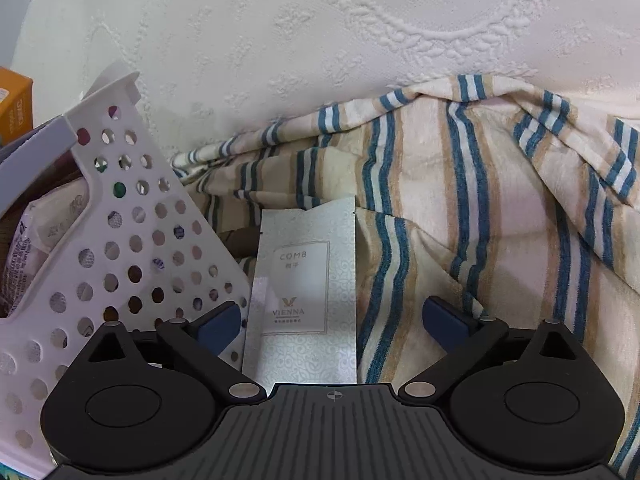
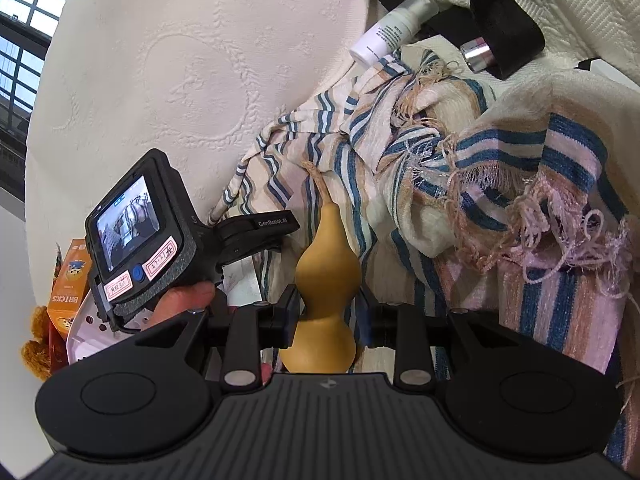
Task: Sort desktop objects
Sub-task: 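Grasp the white sachet with the left gripper while the right gripper holds the gourd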
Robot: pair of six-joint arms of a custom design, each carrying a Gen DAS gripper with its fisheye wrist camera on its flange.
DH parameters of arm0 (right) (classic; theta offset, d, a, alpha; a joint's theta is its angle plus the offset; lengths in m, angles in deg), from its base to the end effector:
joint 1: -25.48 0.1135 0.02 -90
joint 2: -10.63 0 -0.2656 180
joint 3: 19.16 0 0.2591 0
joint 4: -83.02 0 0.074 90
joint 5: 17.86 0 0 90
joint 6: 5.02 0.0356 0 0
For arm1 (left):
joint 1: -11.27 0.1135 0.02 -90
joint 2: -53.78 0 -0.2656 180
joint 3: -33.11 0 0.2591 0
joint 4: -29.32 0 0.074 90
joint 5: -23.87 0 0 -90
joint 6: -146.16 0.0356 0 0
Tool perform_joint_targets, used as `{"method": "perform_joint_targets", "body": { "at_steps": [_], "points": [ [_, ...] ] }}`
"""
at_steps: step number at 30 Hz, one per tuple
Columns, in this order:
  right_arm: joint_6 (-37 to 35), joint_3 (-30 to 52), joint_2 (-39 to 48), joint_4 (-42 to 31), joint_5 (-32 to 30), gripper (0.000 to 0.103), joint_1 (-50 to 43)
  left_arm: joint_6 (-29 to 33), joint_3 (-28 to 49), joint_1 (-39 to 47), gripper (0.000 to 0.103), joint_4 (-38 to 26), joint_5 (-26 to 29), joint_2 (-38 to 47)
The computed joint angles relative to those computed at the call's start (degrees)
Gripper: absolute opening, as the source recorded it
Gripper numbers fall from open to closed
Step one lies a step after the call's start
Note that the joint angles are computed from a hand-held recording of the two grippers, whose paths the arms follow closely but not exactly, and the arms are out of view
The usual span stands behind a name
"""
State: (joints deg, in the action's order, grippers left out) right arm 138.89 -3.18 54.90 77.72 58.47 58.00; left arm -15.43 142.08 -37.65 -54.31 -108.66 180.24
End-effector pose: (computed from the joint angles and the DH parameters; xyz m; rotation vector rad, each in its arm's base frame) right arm 0.1206 0.0869 0.1160 0.2886 2.3450 1.0718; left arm 0.2847 -0.2899 0.1509 -0.3987 2.4712 0.6944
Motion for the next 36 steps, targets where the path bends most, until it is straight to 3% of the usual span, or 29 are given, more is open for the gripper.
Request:
{"method": "perform_joint_targets", "body": {
  "at_steps": [1,2,4,6,7,9,11,15,23,27,31,34,36],
  "points": [
    [0.16,-0.05,2.33,2.49,-0.01,0.035,-0.08,-0.02,-0.12,-0.35,0.099,-0.03,0.08,-0.18],
    [0.37,-0.05,2.66,2.95,-0.07,0.035,-0.2,0.43,-2.2,-0.8,0.089,2.3,0.73,-1.8],
    [0.9,-0.09,3.98,4.56,-0.86,0.035,-0.99,0.49,-10.44,0.06,0.079,10.09,3.3,-8.44],
    [-0.31,-0.03,7.08,7.32,-4.97,0.035,-5.25,-0.61,-12.15,-0.95,0.051,9.3,3.23,-10.53],
    [-0.34,-0.07,7.47,7.78,-5.89,0.035,-5.94,-0.77,-14.44,-1.38,0.048,10.7,3.32,-12.5],
    [-0.01,-0.28,7.05,7.99,-5.82,0.035,-5.99,-0.37,-19.57,-2.53,0.031,14.38,3.8,-17.06],
    [0.36,-0.32,7.34,8.74,-5.25,0.035,-5.58,-0.47,-23.64,-4.24,0.029,17.29,4.19,-20.76],
    [0.08,-0.16,7.47,8.69,-5.69,0.035,-6.12,-2.24,-25.75,-9.87,0.028,17.28,3.38,-22.82],
    [-0.1,1.32,13.13,13.61,-5.7,0.035,-5.09,-11.47,-37.0,-23.0,0.029,20.72,3.02,-36.55],
    [-0.14,1.94,17.03,16.74,-6.18,0.035,-2.64,-1.67,-53.11,-22.65,0.03,31.61,3.91,-52.65],
    [-1.5,4.21,20.8,15.84,-0.73,0.034,4.32,-8.83,-50.6,-33.35,0.031,28.32,-3.33,-47.55],
    [-3.5,3.39,14.51,10.82,1.01,0.031,6.64,-15.18,-50.15,-38.18,0.031,24.0,-5.71,-47.49],
    [-2.95,3.51,12.47,9.28,1.41,0.031,7.82,-15.59,-51.55,-39.47,0.029,25.61,-6.51,-50.62]
  ]
}}
